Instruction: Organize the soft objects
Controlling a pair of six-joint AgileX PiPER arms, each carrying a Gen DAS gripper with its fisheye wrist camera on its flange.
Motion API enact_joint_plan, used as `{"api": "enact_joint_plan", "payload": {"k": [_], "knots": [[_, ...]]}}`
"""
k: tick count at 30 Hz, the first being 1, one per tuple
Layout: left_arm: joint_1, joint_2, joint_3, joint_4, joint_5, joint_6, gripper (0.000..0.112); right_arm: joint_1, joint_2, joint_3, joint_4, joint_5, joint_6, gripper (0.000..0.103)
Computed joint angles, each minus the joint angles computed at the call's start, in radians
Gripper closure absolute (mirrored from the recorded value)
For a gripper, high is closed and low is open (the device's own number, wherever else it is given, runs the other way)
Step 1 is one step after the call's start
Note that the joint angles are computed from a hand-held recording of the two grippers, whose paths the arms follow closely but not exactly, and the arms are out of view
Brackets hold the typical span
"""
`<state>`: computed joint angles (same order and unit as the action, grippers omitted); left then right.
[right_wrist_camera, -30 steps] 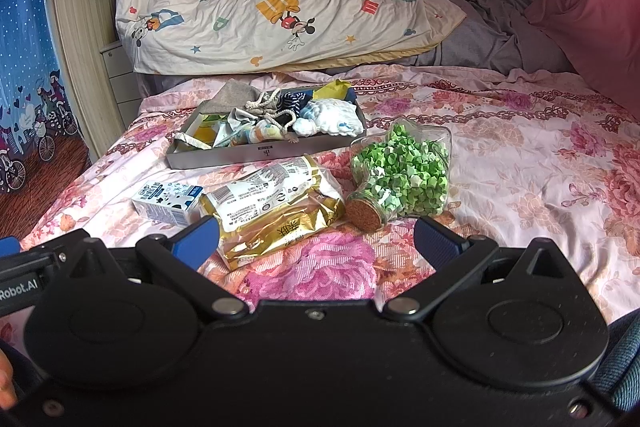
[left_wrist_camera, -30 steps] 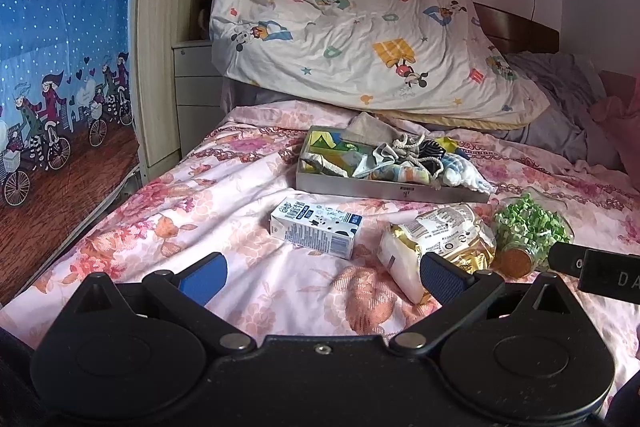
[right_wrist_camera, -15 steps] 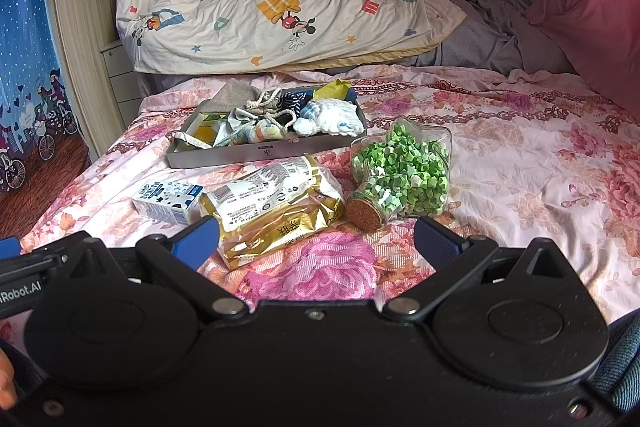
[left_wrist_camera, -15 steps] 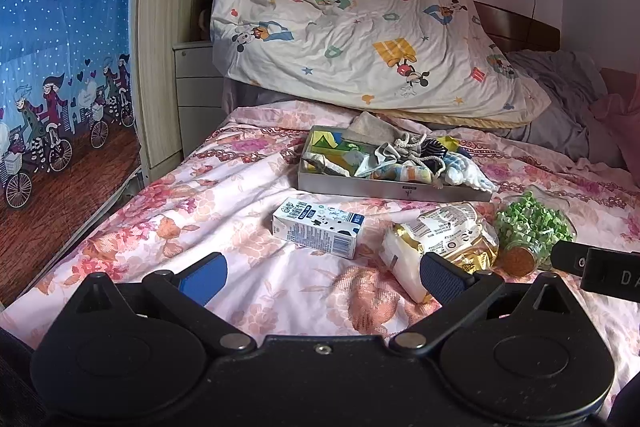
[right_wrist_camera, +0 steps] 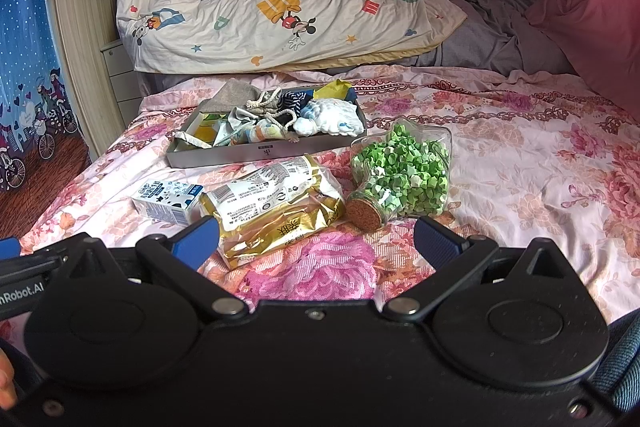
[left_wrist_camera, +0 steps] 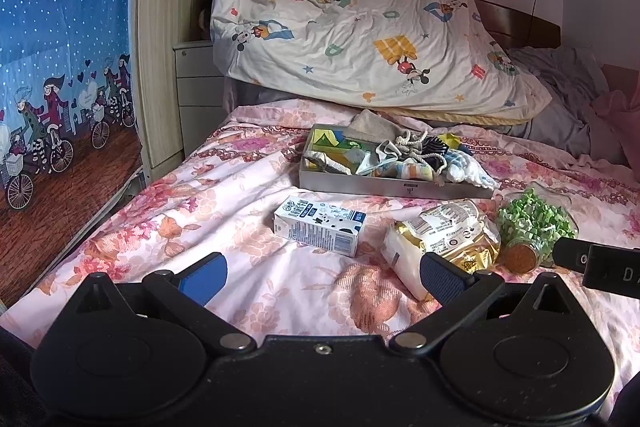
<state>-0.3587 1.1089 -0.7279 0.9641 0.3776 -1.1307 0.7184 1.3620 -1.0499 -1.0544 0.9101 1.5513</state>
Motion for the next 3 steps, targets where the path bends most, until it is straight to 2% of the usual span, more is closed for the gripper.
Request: {"api": "enact_joint_plan", "payload": {"k": [3], "knots": [[-0.006, -0.004, 0.010, 0.046, -0.004, -0.046, 0.010, 0.000, 0.000, 0.000, 0.000, 0.000, -0.001, 0.001]]}}
